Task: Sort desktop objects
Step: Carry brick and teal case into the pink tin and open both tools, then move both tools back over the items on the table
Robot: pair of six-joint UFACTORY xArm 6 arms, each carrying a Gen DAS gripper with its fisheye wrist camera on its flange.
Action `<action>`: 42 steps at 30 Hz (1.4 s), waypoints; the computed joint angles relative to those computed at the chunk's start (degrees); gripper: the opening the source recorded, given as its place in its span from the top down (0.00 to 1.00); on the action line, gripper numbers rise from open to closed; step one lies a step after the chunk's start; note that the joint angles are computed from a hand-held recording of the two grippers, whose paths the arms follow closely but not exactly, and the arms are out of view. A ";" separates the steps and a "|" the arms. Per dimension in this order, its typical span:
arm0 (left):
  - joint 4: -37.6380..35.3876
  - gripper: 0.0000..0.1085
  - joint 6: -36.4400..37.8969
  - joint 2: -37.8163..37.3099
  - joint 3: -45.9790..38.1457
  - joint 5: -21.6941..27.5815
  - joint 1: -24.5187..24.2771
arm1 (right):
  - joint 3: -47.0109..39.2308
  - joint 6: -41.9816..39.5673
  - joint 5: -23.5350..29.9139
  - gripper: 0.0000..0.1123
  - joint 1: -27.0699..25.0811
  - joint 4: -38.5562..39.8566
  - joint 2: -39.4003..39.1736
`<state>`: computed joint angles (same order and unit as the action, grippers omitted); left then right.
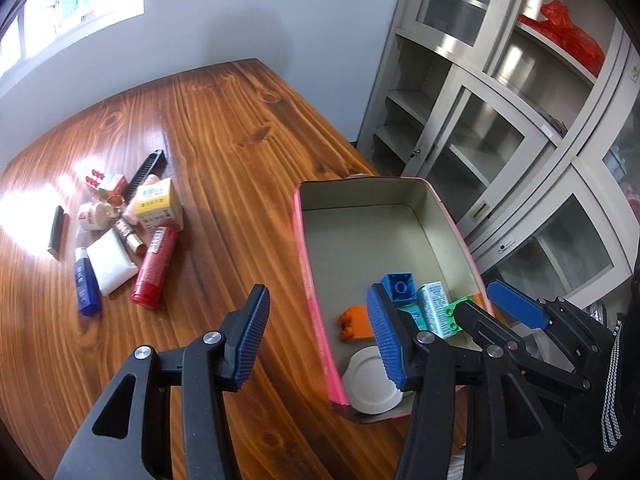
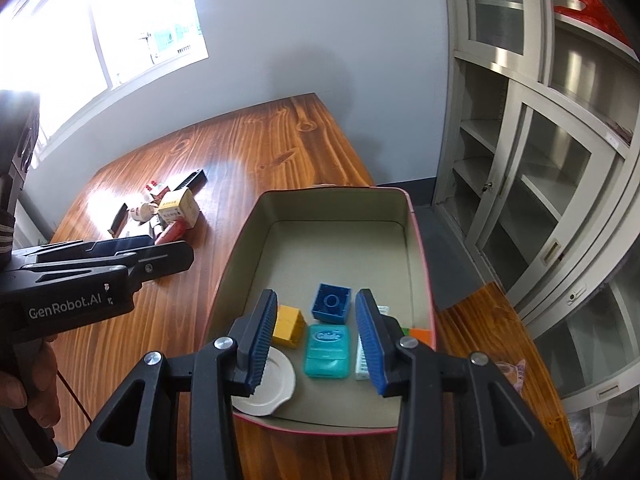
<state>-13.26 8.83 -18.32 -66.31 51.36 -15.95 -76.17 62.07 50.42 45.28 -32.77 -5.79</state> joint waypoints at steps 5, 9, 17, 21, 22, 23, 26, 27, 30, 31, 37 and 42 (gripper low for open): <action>0.64 0.50 -0.39 -0.51 0.30 0.18 2.22 | -2.42 -1.27 -0.40 0.60 0.47 0.90 2.26; 0.66 0.50 0.06 -0.73 0.38 0.41 4.02 | -4.54 -2.19 -0.67 0.60 0.85 1.62 4.27; 0.66 0.50 0.34 -1.16 0.88 1.15 8.41 | -9.94 -4.45 -0.66 0.60 1.91 3.49 9.19; 0.75 0.50 0.71 -1.22 1.20 1.65 11.14 | -13.13 -5.14 -0.28 0.53 2.52 4.19 11.96; 0.77 0.50 0.78 -1.20 1.29 1.78 11.82 | -13.95 -5.38 -0.24 0.53 2.67 4.39 12.68; 0.82 0.50 0.79 -1.15 1.38 1.97 12.64 | -15.06 -5.67 -0.10 0.52 2.85 4.63 13.64; 0.37 0.50 0.62 -0.53 1.18 3.14 15.27 | -18.22 -6.45 0.39 0.48 3.37 5.50 16.38; -0.10 0.50 0.55 -0.13 0.95 3.74 16.39 | -19.19 -6.67 0.61 0.46 3.56 5.75 17.22; -1.34 0.50 0.42 0.87 0.59 4.75 19.16 | -22.23 -7.29 1.52 0.39 4.13 6.57 19.78; -1.55 0.50 0.38 1.20 0.52 4.88 19.97 | -23.21 -7.45 1.81 0.38 4.32 6.80 20.55; -2.35 0.50 1.65 3.79 -0.73 5.51 23.73 | -30.15 -8.40 5.02 0.34 5.43 8.10 25.82; -2.97 0.50 3.12 7.09 -3.02 6.57 26.16 | -34.83 -8.44 7.50 0.32 5.99 9.11 29.40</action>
<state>-16.23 11.95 -11.23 -69.33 57.94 10.20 -110.99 53.63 57.93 51.27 -23.66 23.61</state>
